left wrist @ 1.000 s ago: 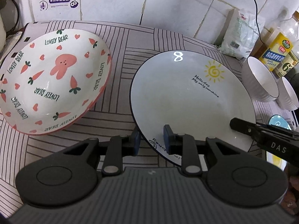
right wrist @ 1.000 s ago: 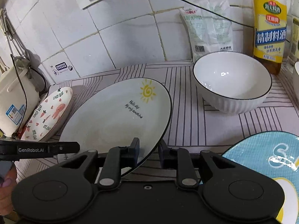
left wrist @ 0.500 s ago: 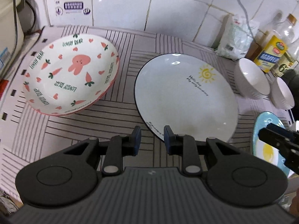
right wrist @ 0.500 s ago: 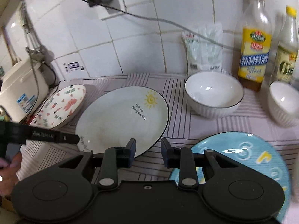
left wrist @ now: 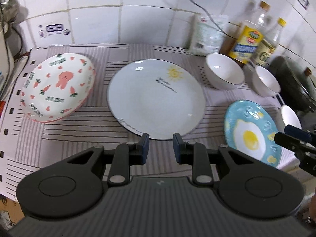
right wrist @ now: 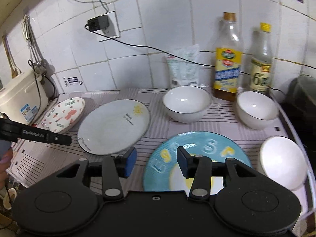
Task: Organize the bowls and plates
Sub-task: 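Move both grippers to the rim of the blue egg plate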
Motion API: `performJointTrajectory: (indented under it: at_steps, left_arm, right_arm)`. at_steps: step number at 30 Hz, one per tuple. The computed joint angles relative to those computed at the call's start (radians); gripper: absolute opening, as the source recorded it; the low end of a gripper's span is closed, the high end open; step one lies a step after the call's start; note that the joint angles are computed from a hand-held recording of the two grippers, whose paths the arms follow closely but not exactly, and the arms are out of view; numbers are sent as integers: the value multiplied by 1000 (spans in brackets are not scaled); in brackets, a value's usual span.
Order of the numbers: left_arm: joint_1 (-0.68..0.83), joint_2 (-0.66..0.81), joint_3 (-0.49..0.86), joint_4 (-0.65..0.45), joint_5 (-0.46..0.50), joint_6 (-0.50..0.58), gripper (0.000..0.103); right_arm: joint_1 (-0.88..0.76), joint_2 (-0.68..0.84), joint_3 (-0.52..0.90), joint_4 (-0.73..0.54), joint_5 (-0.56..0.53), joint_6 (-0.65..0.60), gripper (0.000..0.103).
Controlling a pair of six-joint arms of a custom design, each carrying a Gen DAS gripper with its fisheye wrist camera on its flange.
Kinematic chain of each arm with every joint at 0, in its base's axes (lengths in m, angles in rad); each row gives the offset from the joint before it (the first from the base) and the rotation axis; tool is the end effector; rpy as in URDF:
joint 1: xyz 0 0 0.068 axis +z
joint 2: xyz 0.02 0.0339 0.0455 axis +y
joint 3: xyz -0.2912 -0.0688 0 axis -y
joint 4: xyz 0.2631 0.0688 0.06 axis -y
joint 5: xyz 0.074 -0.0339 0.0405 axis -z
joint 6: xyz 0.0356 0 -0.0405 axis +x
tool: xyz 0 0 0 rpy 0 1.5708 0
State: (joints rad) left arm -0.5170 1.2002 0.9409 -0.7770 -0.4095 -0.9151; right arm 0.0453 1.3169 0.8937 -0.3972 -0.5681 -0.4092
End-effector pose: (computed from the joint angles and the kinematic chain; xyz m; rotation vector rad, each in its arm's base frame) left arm 0.2144 -0.1056 0.2837 -0.6280 2.4007 -0.0571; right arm 0.2812 0.0319 0.2659 -0.7646 2.1497 0.4893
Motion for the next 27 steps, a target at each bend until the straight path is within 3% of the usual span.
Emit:
performJointTrajectory:
  at_steps: [8, 19, 24, 27]
  left_arm:
    - [-80, 70, 53, 34, 27, 17, 25]
    - [-104, 197, 81, 142, 88, 65, 27]
    - [-93, 269, 70, 243, 106, 75, 31]
    - [-93, 332, 70, 313, 99, 87, 34]
  right_arm:
    - [-130, -52, -22, -55, 1, -76, 54]
    - [-211, -43, -55, -28, 40, -76, 56]
    - [-229, -2, -85, 41, 47, -47, 56]
    - [-237, 28, -148, 174, 48, -8, 56]
